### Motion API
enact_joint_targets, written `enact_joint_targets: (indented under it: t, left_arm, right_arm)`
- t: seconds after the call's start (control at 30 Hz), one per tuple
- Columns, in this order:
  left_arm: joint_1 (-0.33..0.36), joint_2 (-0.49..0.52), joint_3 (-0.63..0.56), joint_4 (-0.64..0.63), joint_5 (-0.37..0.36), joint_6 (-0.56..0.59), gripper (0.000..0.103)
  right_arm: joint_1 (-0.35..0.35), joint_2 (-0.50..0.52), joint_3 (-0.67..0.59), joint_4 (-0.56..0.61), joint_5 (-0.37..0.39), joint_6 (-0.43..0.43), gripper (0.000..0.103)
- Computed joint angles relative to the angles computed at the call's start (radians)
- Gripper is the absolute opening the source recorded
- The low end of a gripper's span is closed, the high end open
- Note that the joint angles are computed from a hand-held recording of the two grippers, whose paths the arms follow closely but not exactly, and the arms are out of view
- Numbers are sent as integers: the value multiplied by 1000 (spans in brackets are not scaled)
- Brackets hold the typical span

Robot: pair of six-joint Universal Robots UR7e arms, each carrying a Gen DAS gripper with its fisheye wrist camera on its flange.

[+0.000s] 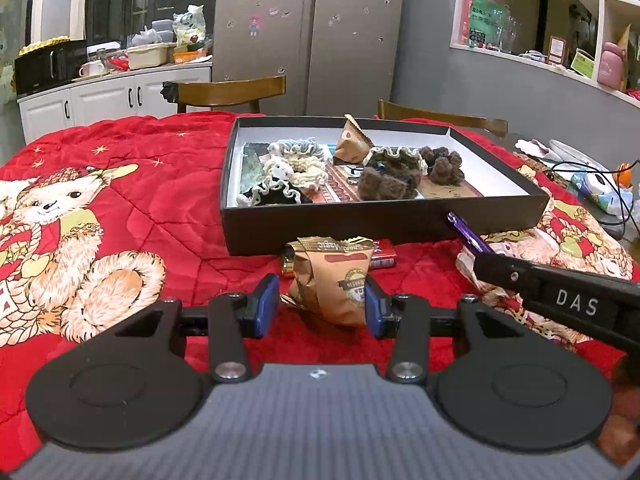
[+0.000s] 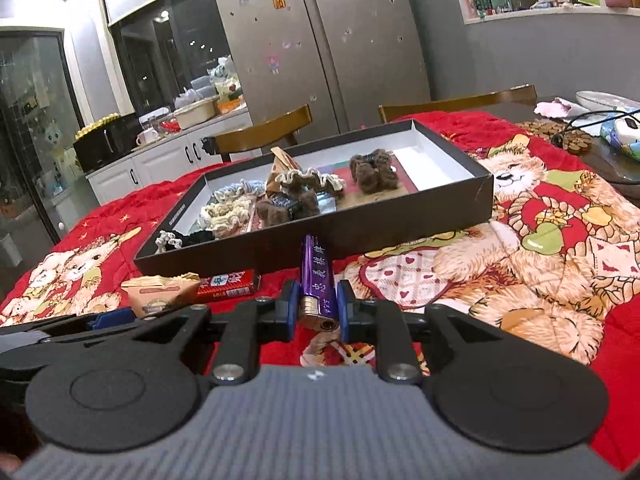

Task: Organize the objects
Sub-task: 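Carry the snack bag with left tool while right tool carries the purple tube into the box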

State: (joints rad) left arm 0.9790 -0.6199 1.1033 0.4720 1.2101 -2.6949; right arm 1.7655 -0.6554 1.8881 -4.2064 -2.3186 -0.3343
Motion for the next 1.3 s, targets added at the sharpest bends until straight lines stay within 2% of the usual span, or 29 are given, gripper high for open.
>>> enact_joint_targets:
  t: [0.33, 0.47, 0.57, 0.67, 0.77, 0.93, 1.13, 1.3]
  left_arm:
    - [-1, -28, 48, -61, 20, 35, 50]
    - [-5, -50, 83, -100, 28, 36, 50]
    - [-10, -58, 80, -83, 48, 5, 50]
    - [-25, -83, 114, -131, 57, 21, 50]
    - [-40, -89, 118, -158, 68, 22, 50]
    - [-66, -29, 16, -118, 80, -8, 50]
    - [-107, 106, -187, -9, 64, -72, 50]
    - [-124, 247, -391, 98, 34, -96, 50]
  right_arm:
    - [16, 17, -8, -84, 3, -54, 23]
    - [12, -18, 33, -66, 51, 21, 23]
    - [11, -48, 60, -79, 63, 42, 23]
    - [2, -101, 98, -58, 90, 84, 23]
    - [-3, -140, 101, -43, 84, 76, 23]
    - [-50, -218, 101, 63, 127, 131, 23]
    - [-110, -256, 53, 182, 143, 193, 23]
    - [-145, -262, 22, 247, 174, 200, 23]
